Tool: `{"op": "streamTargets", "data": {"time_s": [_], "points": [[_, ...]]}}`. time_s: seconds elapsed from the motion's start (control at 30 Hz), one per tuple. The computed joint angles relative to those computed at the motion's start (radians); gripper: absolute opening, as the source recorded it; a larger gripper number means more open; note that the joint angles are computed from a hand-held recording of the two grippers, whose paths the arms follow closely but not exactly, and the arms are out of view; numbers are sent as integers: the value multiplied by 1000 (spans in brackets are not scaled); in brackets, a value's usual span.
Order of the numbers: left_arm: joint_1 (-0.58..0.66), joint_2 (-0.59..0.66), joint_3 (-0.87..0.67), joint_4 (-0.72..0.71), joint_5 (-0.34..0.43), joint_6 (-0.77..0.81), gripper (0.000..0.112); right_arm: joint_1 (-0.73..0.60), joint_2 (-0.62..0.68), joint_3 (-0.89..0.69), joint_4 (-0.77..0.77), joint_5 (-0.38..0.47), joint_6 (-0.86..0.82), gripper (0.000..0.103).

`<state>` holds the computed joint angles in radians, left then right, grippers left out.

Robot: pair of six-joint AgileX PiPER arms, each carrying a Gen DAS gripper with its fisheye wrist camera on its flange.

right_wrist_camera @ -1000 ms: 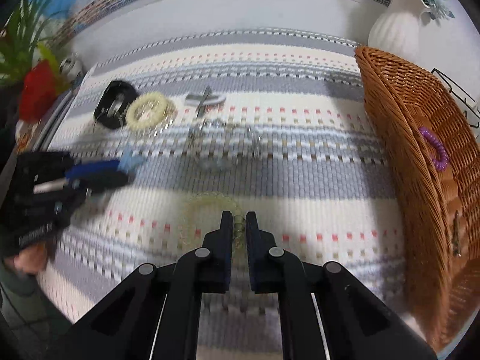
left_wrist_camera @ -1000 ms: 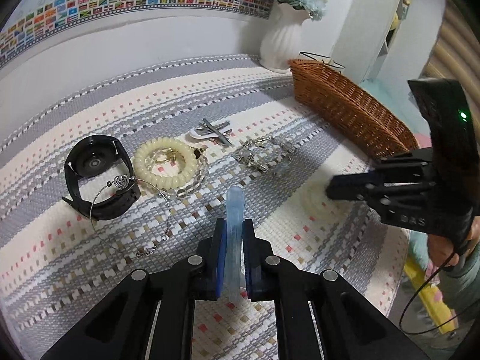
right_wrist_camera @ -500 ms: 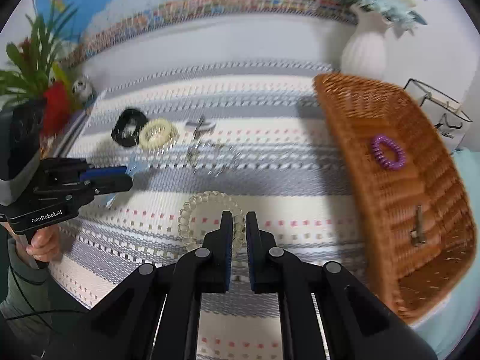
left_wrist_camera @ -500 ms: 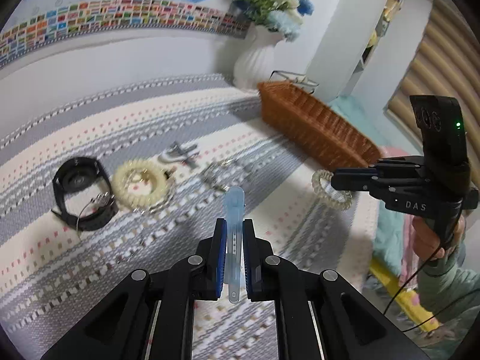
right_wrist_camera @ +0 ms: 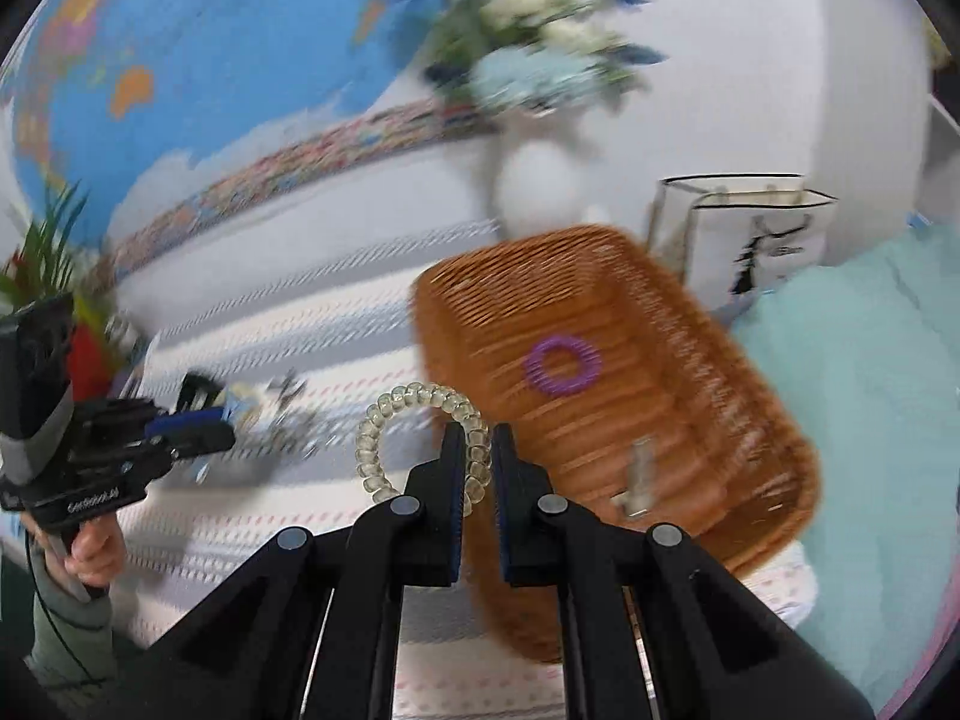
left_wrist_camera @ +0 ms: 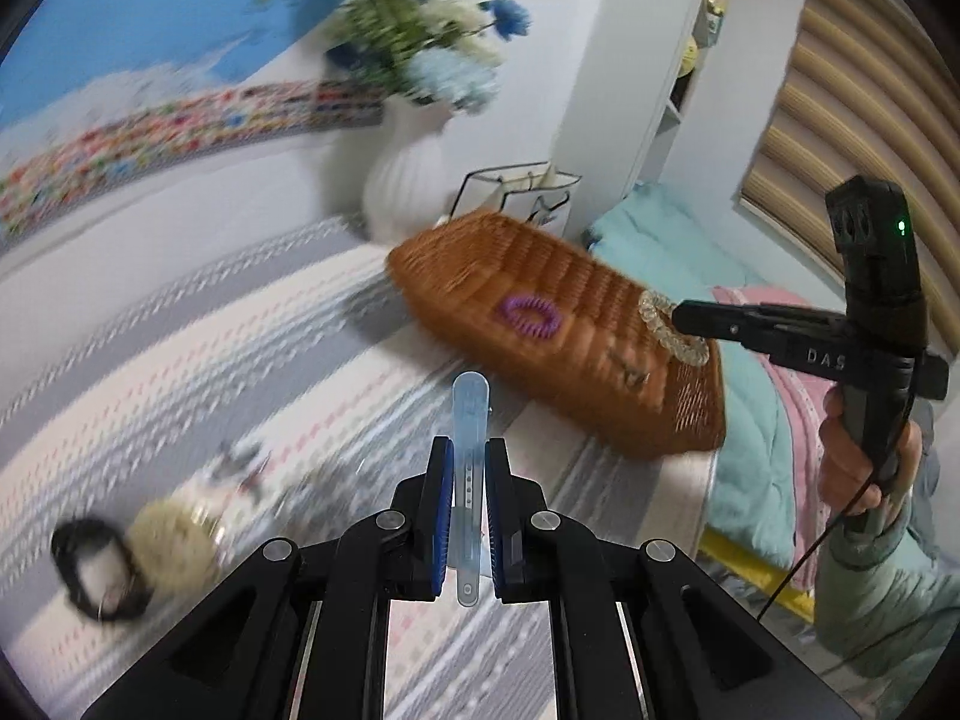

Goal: Organize jewelry
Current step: 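Carry the beaded bracelet and blue clip into the wicker basket and release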

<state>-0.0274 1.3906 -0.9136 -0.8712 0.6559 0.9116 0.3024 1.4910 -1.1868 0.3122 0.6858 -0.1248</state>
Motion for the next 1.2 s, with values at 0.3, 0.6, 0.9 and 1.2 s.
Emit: {"op": "streamTargets", "data": {"time_s": [0.3, 0.6, 0.9, 1.2], "points": [[-196, 283, -378, 150, -8, -294, 10, -119, 99, -87, -79, -7, 33, 10], [-288, 681, -936, 379, 178, -664, 10, -157, 294, -234, -96, 64, 8, 10], [-317, 979, -1392, 465, 380, -935, 10, -174, 389, -301, -134, 108, -7, 10], [-329, 1059, -1515, 534, 417, -1023, 13, -204, 439, -339, -67, 158, -45, 11]]}}
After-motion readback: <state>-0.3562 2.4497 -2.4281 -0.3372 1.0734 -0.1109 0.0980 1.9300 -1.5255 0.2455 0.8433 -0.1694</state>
